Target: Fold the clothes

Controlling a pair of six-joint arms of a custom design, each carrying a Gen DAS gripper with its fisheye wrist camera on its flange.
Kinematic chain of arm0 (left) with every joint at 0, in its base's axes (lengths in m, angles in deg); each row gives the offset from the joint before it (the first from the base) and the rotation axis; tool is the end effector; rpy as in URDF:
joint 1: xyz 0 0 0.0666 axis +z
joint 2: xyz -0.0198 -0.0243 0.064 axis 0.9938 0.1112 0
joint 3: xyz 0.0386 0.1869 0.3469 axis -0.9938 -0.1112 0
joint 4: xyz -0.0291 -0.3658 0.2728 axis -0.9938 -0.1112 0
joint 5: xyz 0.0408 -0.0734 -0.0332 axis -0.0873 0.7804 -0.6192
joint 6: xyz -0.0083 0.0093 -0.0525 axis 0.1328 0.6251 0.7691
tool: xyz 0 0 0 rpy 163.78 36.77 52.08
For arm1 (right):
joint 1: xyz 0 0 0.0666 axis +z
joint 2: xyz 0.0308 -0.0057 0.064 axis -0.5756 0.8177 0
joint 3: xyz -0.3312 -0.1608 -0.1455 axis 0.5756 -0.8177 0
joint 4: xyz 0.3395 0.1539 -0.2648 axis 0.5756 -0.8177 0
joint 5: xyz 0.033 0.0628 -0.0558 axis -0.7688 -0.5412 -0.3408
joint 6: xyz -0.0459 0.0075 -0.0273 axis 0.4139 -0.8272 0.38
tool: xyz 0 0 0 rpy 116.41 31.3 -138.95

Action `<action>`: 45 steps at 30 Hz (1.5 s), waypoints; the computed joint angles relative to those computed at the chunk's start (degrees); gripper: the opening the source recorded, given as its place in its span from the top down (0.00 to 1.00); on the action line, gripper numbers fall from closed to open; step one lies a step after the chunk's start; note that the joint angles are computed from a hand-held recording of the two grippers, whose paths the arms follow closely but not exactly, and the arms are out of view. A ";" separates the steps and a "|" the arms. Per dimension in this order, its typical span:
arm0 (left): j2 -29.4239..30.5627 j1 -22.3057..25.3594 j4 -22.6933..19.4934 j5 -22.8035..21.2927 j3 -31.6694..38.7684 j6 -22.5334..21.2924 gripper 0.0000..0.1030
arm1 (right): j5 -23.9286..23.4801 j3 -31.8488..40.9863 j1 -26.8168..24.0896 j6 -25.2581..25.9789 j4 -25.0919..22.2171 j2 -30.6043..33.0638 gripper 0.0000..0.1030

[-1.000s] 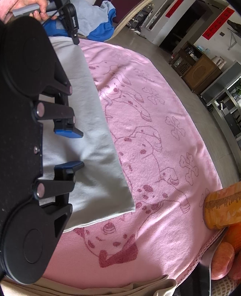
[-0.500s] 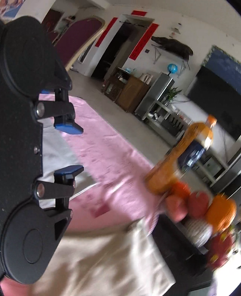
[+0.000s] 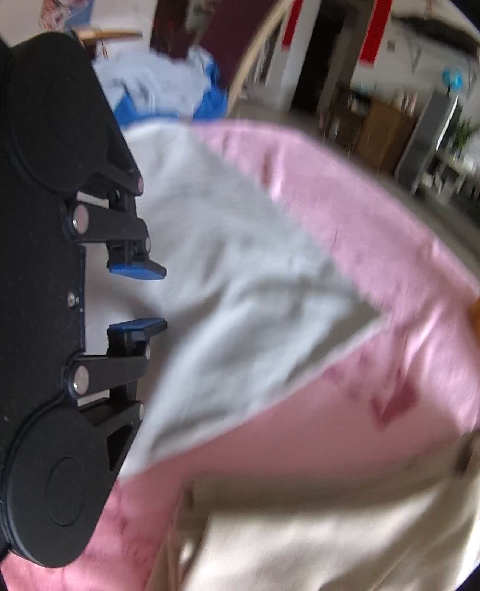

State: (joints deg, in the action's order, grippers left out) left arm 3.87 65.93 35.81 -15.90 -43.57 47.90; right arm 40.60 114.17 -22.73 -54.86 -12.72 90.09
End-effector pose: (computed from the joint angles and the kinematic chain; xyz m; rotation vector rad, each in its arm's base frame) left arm 0.3416 -0.1066 0.3100 0.0842 2.6721 -0.0716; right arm 0.3623 0.0950 0.3111 0.5346 2.6725 0.8979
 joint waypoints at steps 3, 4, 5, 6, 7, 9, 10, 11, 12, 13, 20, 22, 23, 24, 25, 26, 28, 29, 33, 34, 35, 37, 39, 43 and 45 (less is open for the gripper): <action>-3.20 0.15 -2.29 -1.78 -1.66 1.02 0.79 | 5.74 -1.99 -1.76 -0.04 -4.14 -5.14 0.92; -4.39 -0.40 -2.98 -3.16 -2.16 1.55 0.79 | 9.76 -2.32 -1.68 0.24 -6.39 -7.01 0.92; -5.74 -1.08 -3.56 -4.57 -2.74 2.18 0.80 | 14.30 -2.61 -1.42 0.40 -8.84 -9.12 0.89; -7.23 -1.72 -3.78 -5.50 -3.38 2.64 0.81 | 18.36 -2.80 -0.86 -0.07 -10.56 -10.68 0.81; -8.75 -2.05 -3.35 -5.03 -3.97 2.83 0.82 | 21.41 -3.42 -0.48 -0.61 -11.18 -12.74 0.81; -11.52 -2.13 -1.45 -2.05 -4.91 3.05 0.83 | 19.86 -5.82 -0.81 -2.27 -8.53 -17.40 0.81; -12.52 -2.07 0.04 -0.32 -5.23 3.07 0.83 | 18.70 -7.05 -1.03 -3.22 -7.02 -19.75 0.81; -12.80 -2.22 1.45 1.09 -5.29 3.20 0.83 | 16.87 -7.80 -1.05 -3.98 -5.71 -20.86 0.81; -12.69 -2.52 2.85 2.38 -5.19 3.43 0.82 | 14.87 -8.44 -1.01 -4.72 -4.39 -21.62 0.81; -12.07 -3.04 4.01 3.32 -4.90 3.76 0.82 | 12.87 -8.66 -0.93 -4.82 -3.39 -21.69 0.80; -3.24 -7.87 8.52 8.18 -1.59 3.17 0.77 | 2.37 -3.98 6.07 -4.11 2.50 -10.36 0.78; -1.77 -8.57 8.89 8.53 -1.61 2.63 0.78 | 1.99 -1.93 7.89 -2.61 1.86 -7.04 0.77; -1.07 -8.82 8.75 8.01 -1.64 2.37 0.78 | 2.42 -0.90 8.72 -1.61 1.39 -5.43 0.77; -0.73 -9.04 8.43 6.94 -1.71 1.88 0.78 | 2.97 -0.17 9.29 -0.78 1.02 -4.29 0.77; -0.72 -9.26 8.04 5.58 -1.83 1.25 0.78 | 3.59 0.21 9.61 -0.23 0.40 -3.71 0.77; -0.58 -9.47 7.86 4.37 -1.88 0.54 0.78 | 4.23 0.52 9.87 0.26 -0.29 -3.24 0.77; -0.72 -9.63 7.59 3.48 -2.03 -0.68 0.77 | 4.28 0.69 9.33 0.75 -0.97 -2.50 0.77; -0.90 -9.71 7.27 3.15 -2.10 -1.19 0.76 | 3.89 0.50 8.99 0.71 -1.01 -2.61 0.77; -2.22 -9.81 3.92 2.20 -2.29 -2.11 0.72 | 4.54 -0.51 8.16 2.90 -3.04 -4.11 0.77; -3.09 -9.82 3.01 1.75 -2.57 -1.89 0.72 | 4.75 -0.88 8.07 3.35 -3.72 -4.89 0.77; -4.06 -9.82 2.51 1.19 -2.92 -1.69 0.72 | 4.95 -1.25 7.98 3.80 -4.39 -5.67 0.77; -6.17 -9.80 2.18 -0.14 -3.73 -1.34 0.72 | 6.00 -2.70 7.58 3.12 -4.59 -8.46 0.73; -7.47 -8.90 2.47 -0.09 -4.11 -0.23 0.68 | 6.49 -5.08 6.55 0.93 -3.62 -12.60 0.61; -6.70 -6.61 1.99 0.76 -3.53 3.53 0.67 | 7.38 -10.31 3.34 -6.81 -0.52 -21.17 0.56; -5.92 -6.16 1.48 1.23 -3.22 4.77 0.67 | 6.91 -12.29 1.59 -10.33 0.61 -24.33 0.56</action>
State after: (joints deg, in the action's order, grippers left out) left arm -2.05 59.77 37.29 -14.67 -46.78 52.67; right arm 47.51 101.88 -21.14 -65.19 -12.11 65.76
